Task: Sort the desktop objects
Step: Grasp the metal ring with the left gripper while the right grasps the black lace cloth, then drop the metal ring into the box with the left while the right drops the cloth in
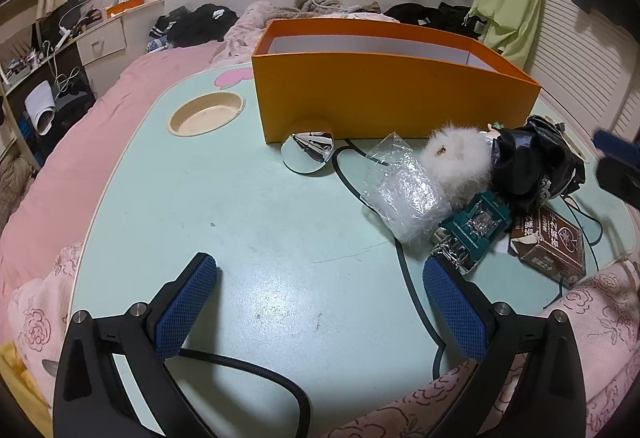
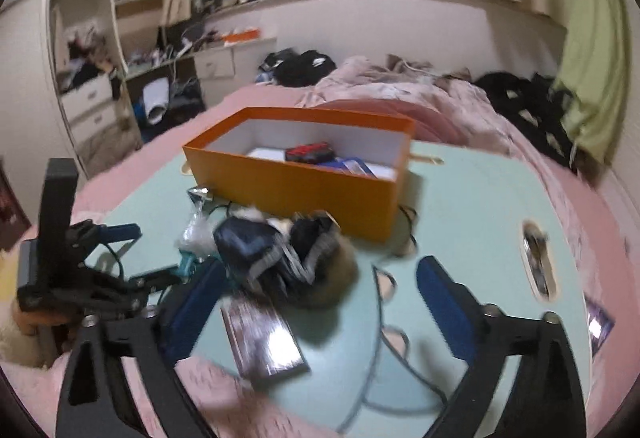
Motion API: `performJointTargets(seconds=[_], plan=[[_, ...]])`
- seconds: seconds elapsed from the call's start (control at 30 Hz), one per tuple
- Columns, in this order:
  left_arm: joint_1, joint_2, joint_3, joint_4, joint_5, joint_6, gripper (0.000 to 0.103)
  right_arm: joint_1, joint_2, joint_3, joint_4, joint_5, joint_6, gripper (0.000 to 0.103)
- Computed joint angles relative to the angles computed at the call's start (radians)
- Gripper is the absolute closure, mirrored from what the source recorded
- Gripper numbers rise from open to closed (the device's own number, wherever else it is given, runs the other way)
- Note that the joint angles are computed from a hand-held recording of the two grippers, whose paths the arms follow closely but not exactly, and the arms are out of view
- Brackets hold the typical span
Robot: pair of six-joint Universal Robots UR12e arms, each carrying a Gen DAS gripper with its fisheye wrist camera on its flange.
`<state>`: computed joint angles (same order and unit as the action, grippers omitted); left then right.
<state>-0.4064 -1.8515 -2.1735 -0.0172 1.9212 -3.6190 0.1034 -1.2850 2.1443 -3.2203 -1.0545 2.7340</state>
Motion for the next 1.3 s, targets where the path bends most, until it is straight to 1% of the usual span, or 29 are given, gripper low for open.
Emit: performJointTargets(seconds=[0.03,0.07,0.1,0.13,0.17,0.2,0.27,0.33,0.37,0.43,0.47,0.5,0.57,0.6,0.63,0.67,0.7,0.73,0.77,0.8,0.83,0.87,0.93,1.03,1.17,1.23,1.3], plan=[[0.000,0.000,0.001,0.000,0.000,0.000,0.000,0.010,0.006,-0.015,0.031,0.001,-0.003,0.005],[0.000,0.000,0.001,0.000,0.000,0.001,0.000,0.026,0.014,-0.035,0.075,-0.018,-0.011,0.005],[0.001,0.000,0.000,0.001,-0.002,0.002,0.000,0.040,0.020,-0.047,0.101,-0.046,-0.022,0.005],[0.002,0.001,-0.002,0.004,-0.005,0.004,0.000,0.054,0.025,-0.052,0.109,-0.081,-0.035,0.023],[0.002,0.001,-0.001,0.003,-0.003,0.004,0.000,0.055,0.027,-0.052,0.119,-0.081,-0.042,0.047],[0.002,0.002,-0.001,0.000,0.001,0.000,0.000,0.047,0.026,-0.044,0.108,-0.059,-0.034,0.048],[0.003,0.007,-0.003,-0.008,0.000,-0.013,0.000,0.024,0.022,-0.018,0.033,-0.020,0.005,0.055],[0.024,0.026,-0.024,0.036,-0.055,-0.033,0.000,-0.006,0.019,0.009,-0.050,0.037,0.055,0.058],[0.030,0.032,-0.031,0.056,-0.066,-0.041,0.000,-0.026,0.019,0.023,-0.093,0.075,0.086,0.059],[0.046,0.045,-0.037,0.108,-0.067,-0.061,0.000,-0.053,0.021,0.040,-0.158,0.116,0.141,0.059],[0.051,0.047,-0.036,0.117,-0.062,-0.060,0.000,-0.060,0.021,0.043,-0.176,0.123,0.160,0.060],[0.059,0.048,-0.025,0.105,-0.059,-0.053,0.000,-0.064,0.021,0.044,-0.186,0.124,0.174,0.060],[0.082,0.037,0.014,0.046,-0.080,-0.020,0.005,-0.065,0.020,0.041,-0.175,0.126,0.175,0.060],[0.088,0.030,0.026,0.025,-0.086,-0.014,0.012,-0.064,0.019,0.040,-0.165,0.124,0.169,0.060],[0.096,0.018,0.048,-0.020,-0.096,-0.012,0.020,-0.061,0.017,0.039,-0.153,0.120,0.162,0.060],[0.102,0.009,0.063,-0.047,-0.111,-0.012,0.023,-0.059,0.016,0.037,-0.144,0.117,0.154,0.060],[0.110,-0.006,0.079,-0.066,-0.133,-0.012,0.029,-0.057,0.015,0.037,-0.139,0.116,0.149,0.060],[0.113,-0.012,0.081,-0.071,-0.144,-0.013,0.037,-0.056,0.014,0.037,-0.138,0.115,0.144,0.060],[0.116,-0.020,0.089,-0.082,-0.156,-0.013,0.041,-0.055,0.013,0.037,-0.137,0.113,0.140,0.060],[0.108,-0.028,0.093,-0.069,-0.126,0.004,0.052,-0.054,0.013,0.038,-0.137,0.111,0.137,0.060],[0.103,-0.031,0.101,-0.083,-0.112,0.014,0.065,-0.053,0.013,0.038,-0.137,0.107,0.134,0.060],[0.101,-0.031,0.100,-0.079,-0.106,0.020,0.065,-0.052,0.013,0.038,-0.135,0.103,0.132,0.060],[0.106,-0.023,0.085,-0.044,-0.149,0.025,0.065,-0.052,0.014,0.038,-0.131,0.101,0.130,0.060],[0.098,-0.014,0.072,-0.020,-0.135,0.047,0.065,-0.051,0.015,0.033,-0.118,0.096,0.126,0.060],[0.098,0.010,0.050,0.030,-0.156,0.047,0.065,-0.045,0.012,0.018,-0.099,0.084,0.116,0.060],[0.097,0.021,0.048,0.055,-0.157,0.056,0.065,-0.039,0.012,-0.002,-0.087,0.091,0.123,0.060],[0.099,0.031,0.055,0.070,-0.168,0.065,0.065,-0.024,0.017,-0.037,-0.066,0.076,0.127,0.060]])
